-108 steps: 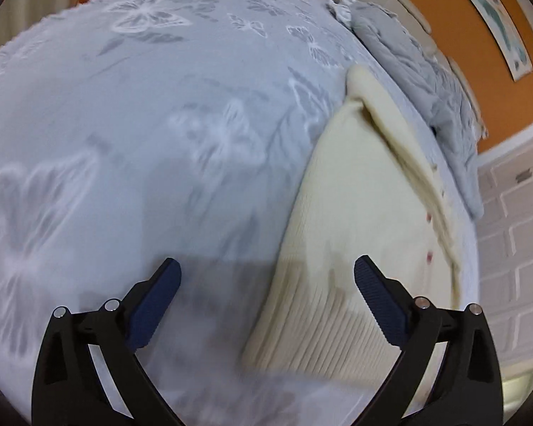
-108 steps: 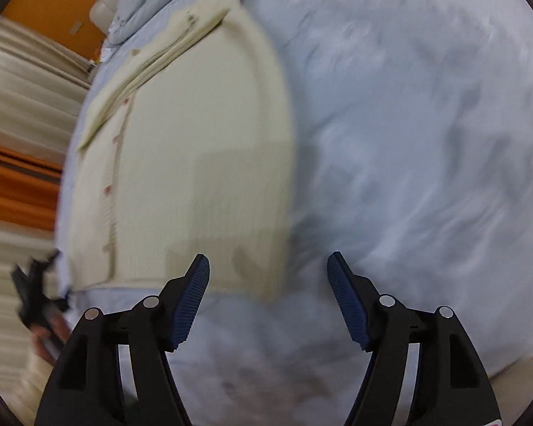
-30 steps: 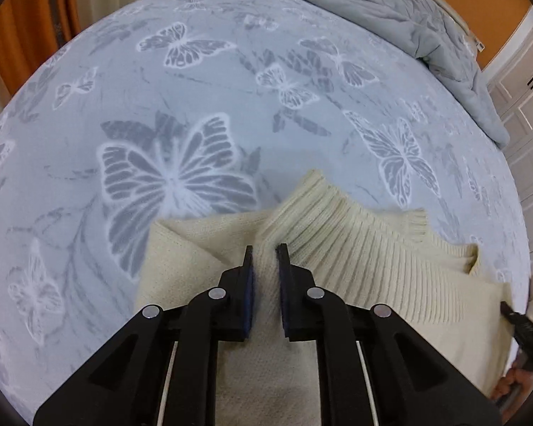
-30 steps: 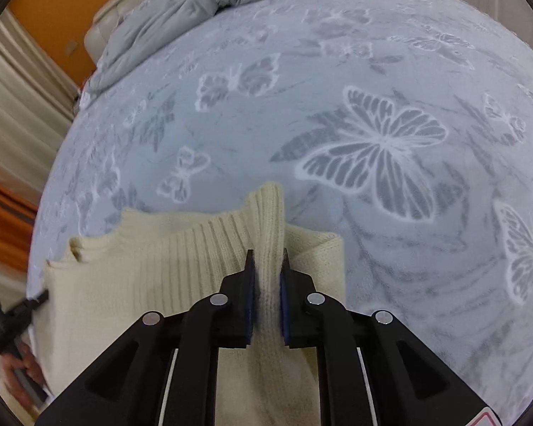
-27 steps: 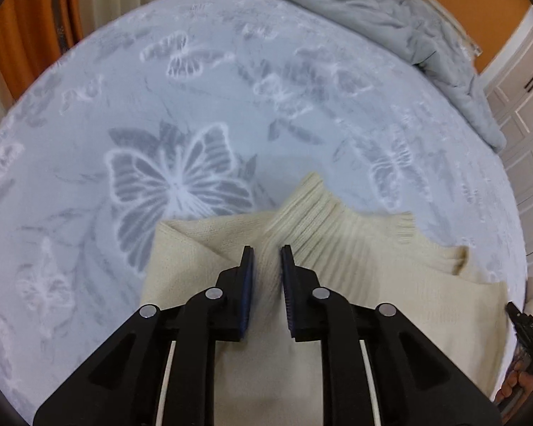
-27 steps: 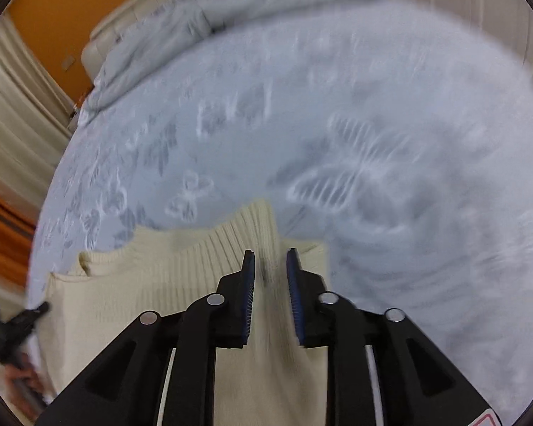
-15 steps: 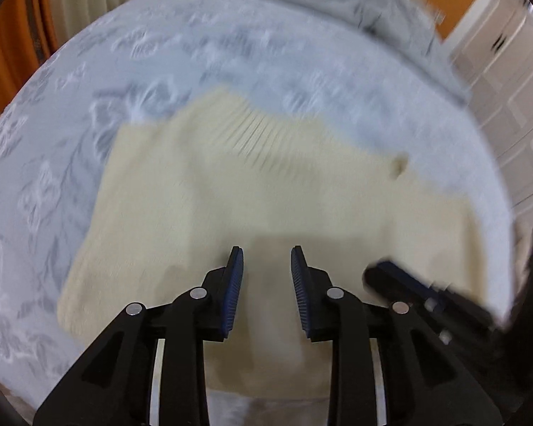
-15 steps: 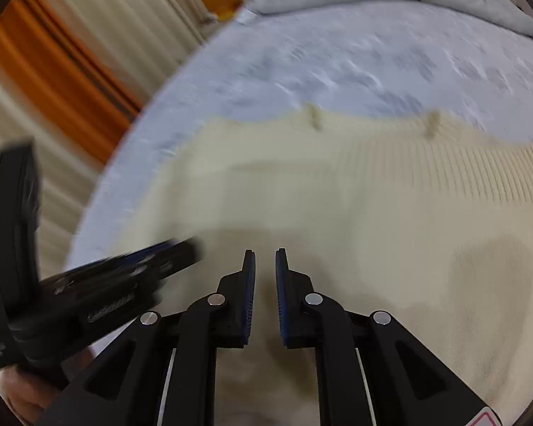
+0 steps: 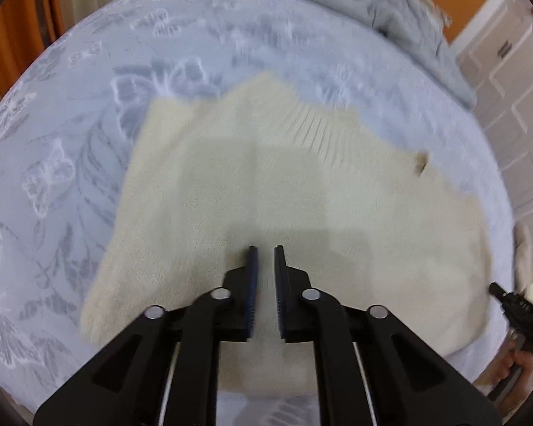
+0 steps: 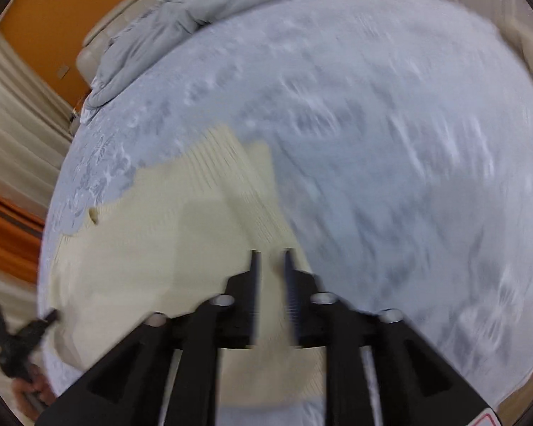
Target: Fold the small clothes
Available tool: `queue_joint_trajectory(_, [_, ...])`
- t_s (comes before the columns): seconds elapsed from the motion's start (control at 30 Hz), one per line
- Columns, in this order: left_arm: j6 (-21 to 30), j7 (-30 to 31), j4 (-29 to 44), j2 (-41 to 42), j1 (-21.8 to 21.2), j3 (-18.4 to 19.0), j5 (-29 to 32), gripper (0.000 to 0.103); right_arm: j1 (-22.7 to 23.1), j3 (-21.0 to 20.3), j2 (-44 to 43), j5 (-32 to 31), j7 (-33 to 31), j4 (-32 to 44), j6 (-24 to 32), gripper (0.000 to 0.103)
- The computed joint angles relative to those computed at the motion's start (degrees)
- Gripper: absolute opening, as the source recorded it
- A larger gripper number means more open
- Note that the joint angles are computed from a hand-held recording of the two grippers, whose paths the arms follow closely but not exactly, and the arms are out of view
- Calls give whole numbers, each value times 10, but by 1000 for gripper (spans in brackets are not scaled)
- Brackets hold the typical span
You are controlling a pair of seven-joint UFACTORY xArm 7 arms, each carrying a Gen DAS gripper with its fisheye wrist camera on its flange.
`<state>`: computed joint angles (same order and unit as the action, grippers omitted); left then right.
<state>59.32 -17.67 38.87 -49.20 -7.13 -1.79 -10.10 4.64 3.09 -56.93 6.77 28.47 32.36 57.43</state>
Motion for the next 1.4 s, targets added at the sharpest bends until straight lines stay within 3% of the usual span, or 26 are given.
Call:
queue_joint_trajectory(0.03, [-24, 0, 9, 1, 7, -1, 6, 29, 2, 5, 37, -5, -8, 19, -28, 44])
queue_joint_trajectory(0.07, [-49, -1, 18, 9, 15, -3, 14, 49, 0, 8, 57, -10, -10, 30, -39, 51])
queue_joint_trajectory(0.1, [-62, -3, 30, 23, 23, -6, 25, 68, -4, 12, 88, -17, -11, 48, -53, 64])
queue_joint_trajectory(0.13, [-84, -4, 47, 54, 32, -6, 34, 75, -8, 18, 117, -25, -9, 61, -66, 72])
queue_joint_trajectory(0.17, [-94, 2, 54, 75, 31, 2, 34, 86, -16, 30, 161, -41, -4, 77, -77, 73])
queue_joint_trajectory(0.23, [-100, 0, 76, 135, 40, 5, 42, 84, -12, 43, 224, -50, 10, 106, -66, 69])
queue_joint_trajectory(0.27, [-98, 5, 84, 162, 38, 11, 38, 66, 1, 30, 240, -40, -4, 108, -69, 54])
queue_joint_trajectory(0.3, [-81, 23, 98, 196, 28, 25, 24, 28, 10, 24, 247, -34, -12, 111, -72, 30])
queue_joint_trajectory(0.33, [-56, 20, 113, 214, 34, 21, 33, 9, 7, 27, 240, -44, -9, 114, -83, 14])
queue_joint_trajectory(0.47, [-77, 13, 119, 208, 50, 26, 25, 8, 14, -29, 162, 17, -14, 60, -182, 10])
queue_joint_trajectory(0.53, [-68, 16, 129, 234, 58, 28, 34, 8, 3, -34, 190, 8, -27, 55, -159, 10])
queue_joint_trajectory(0.57, [-65, 18, 127, 246, 61, 22, 46, 9, 18, -48, 224, 2, -34, 52, -143, 10])
queue_joint_trajectory(0.63, [-76, 14, 116, 253, 64, 10, 67, 10, -3, -30, 228, 26, -58, 46, -157, 9])
queue_joint_trajectory(0.67, [-72, 5, 120, 253, 67, 6, 74, 11, -1, -33, 230, 22, -38, 63, -138, 11])
queue_joint_trajectory(0.7, [-62, -2, 127, 253, 68, 5, 75, 12, -10, -21, 229, 12, -22, 79, -122, 19])
queue_joint_trajectory(0.77, [-54, -5, 144, 243, 61, 10, 61, 13, -25, 26, 206, -42, 4, 103, -117, 24])
queue_joint_trajectory(0.83, [-63, 2, 151, 222, 53, 4, 62, 14, 6, 40, 197, -43, -7, 113, -142, 22])
queue_joint_trajectory(1.0, [-69, 3, 154, 221, 7, -30, 47, 16, 151, 71, 330, 47, -64, 194, -183, 18])
queue_joint_trajectory(1.1, [-60, -12, 147, 251, -2, -53, 76, 17, 179, 90, 422, 45, -79, 241, -178, 12])
queue_joint_trajectory(1.13, [-67, -14, 140, 252, -2, -53, 86, 17, 172, 89, 426, 26, -71, 235, -179, 6])
queue_joint_trajectory(1.17, [-87, -4, 125, 244, -4, -47, 91, 18, 164, 77, 414, 25, -75, 216, -185, 0])
queue_joint_trajectory(1.27, [-76, 14, 123, 232, 8, -42, 130, 18, 96, 46, 349, -28, -22, 156, -157, 0])
queue_joint_trajectory(1.33, [-62, -3, 119, 221, 34, -48, 179, 19, 99, -32, 288, 9, -52, 89, -171, 0])
queue_joint_trajectory(1.4, [-63, -19, 108, 216, 59, -35, 196, 39, 73, -55, 233, 45, -94, 59, -155, 0])
